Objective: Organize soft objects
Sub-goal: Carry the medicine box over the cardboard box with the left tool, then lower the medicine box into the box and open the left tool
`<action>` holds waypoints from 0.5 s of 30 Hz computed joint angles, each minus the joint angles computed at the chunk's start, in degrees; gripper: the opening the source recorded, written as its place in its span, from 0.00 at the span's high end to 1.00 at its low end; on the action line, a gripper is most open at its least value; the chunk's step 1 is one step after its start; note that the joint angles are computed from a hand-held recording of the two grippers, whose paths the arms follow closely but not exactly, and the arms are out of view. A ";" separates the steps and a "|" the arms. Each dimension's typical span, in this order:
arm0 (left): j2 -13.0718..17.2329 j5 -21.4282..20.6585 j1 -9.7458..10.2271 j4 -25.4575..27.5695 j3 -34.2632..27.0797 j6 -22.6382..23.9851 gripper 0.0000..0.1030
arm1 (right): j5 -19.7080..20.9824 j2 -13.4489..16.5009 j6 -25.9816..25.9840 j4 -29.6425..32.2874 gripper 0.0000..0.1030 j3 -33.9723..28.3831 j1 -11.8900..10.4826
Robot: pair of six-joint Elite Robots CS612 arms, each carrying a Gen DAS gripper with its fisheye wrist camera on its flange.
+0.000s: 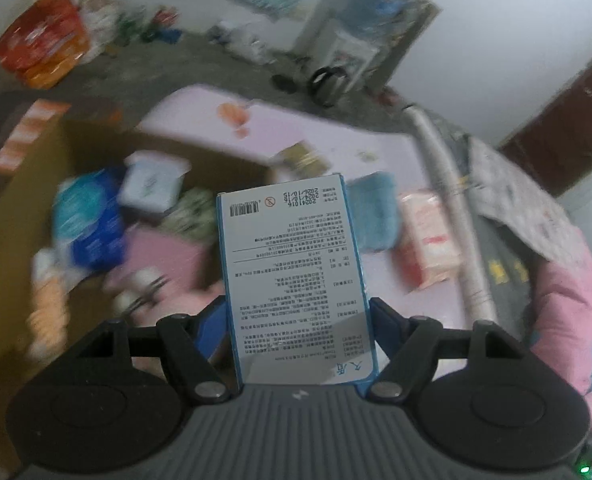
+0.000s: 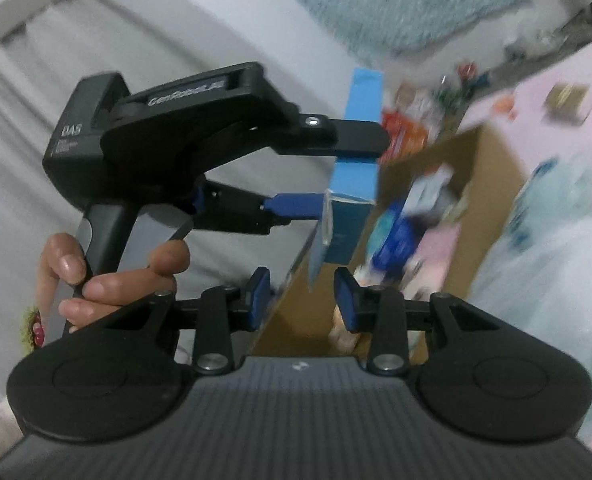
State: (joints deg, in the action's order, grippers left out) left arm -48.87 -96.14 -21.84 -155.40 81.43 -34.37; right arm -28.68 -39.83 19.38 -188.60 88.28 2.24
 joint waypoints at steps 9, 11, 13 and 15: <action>1.13 1.94 3.29 5.37 2.37 5.06 0.27 | -5.63 -2.55 -6.78 8.19 0.61 3.58 2.67; 2.37 2.56 3.62 8.34 1.20 8.13 0.27 | -6.64 -2.65 -6.19 7.83 0.60 4.04 2.58; 3.62 2.03 4.05 11.70 0.00 9.03 0.27 | -7.31 -3.04 -6.17 7.63 0.60 4.88 2.33; 4.66 1.38 4.36 13.39 -0.83 10.20 0.27 | -8.12 -3.16 -5.91 7.49 0.59 5.40 2.20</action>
